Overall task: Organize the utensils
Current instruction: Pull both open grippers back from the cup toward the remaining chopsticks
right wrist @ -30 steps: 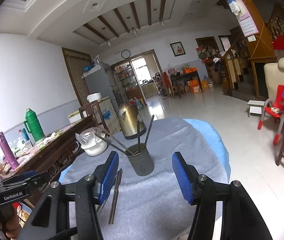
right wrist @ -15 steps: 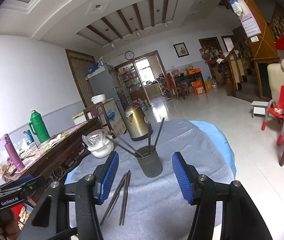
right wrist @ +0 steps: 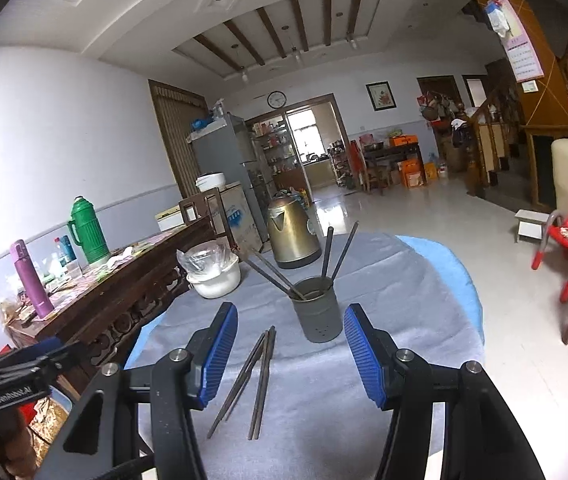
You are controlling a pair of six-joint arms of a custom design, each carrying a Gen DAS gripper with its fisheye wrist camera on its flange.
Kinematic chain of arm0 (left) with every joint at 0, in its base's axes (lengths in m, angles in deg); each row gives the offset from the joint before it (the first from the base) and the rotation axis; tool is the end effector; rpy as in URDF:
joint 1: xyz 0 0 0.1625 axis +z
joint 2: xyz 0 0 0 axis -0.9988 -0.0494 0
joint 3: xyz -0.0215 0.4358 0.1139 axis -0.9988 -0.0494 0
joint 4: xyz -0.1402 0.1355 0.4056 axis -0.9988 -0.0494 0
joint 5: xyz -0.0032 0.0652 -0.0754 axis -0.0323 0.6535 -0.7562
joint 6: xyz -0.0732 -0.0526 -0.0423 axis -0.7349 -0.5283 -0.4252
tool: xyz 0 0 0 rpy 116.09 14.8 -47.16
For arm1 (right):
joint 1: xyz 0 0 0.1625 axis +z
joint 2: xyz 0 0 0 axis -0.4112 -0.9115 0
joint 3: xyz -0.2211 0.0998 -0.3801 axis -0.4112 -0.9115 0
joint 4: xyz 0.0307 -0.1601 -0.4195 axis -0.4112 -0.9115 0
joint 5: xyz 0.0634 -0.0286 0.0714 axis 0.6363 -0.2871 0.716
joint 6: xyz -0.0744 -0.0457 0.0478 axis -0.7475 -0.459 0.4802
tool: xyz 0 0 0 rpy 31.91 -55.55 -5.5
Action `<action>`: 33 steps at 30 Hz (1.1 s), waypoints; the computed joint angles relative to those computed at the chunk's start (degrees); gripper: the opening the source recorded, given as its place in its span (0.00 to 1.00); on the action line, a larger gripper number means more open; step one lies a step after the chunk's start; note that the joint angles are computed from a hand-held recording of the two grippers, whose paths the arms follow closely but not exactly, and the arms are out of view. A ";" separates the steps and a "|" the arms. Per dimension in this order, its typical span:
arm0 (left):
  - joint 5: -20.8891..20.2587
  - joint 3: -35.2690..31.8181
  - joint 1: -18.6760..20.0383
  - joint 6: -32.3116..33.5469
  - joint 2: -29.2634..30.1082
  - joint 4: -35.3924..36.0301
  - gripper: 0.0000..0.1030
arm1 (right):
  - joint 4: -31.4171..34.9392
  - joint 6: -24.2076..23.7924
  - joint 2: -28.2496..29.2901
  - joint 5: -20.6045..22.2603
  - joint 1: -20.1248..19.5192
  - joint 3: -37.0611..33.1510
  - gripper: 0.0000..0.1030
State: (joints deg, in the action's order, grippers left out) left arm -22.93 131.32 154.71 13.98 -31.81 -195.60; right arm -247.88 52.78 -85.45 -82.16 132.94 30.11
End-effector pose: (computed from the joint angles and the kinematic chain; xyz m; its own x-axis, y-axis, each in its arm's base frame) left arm -0.1491 -0.8261 0.2941 -0.6823 0.3583 -0.6372 0.7126 0.5206 -0.4703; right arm 0.3242 -0.7248 0.1382 -0.8577 0.1823 0.4807 -0.4189 0.2942 -0.8591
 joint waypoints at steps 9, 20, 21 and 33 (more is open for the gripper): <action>-2.02 4.06 -0.65 3.66 -0.46 -1.09 0.76 | 1.81 1.00 0.06 -1.03 -0.08 -1.09 0.59; -3.81 3.21 2.08 0.25 -0.76 0.27 0.76 | 16.82 -1.65 7.27 -2.21 0.85 -14.23 0.59; -3.73 2.76 2.34 -0.21 -0.64 0.62 0.76 | 17.45 -1.80 7.94 -2.13 0.91 -15.22 0.59; -4.98 -2.55 4.10 -4.84 2.12 6.81 0.76 | 23.57 2.43 10.01 -3.81 0.34 -19.94 0.59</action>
State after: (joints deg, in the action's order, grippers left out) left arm -27.91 128.77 158.81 9.13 -29.69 -188.79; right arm -224.31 55.21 -75.44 -85.97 133.29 10.18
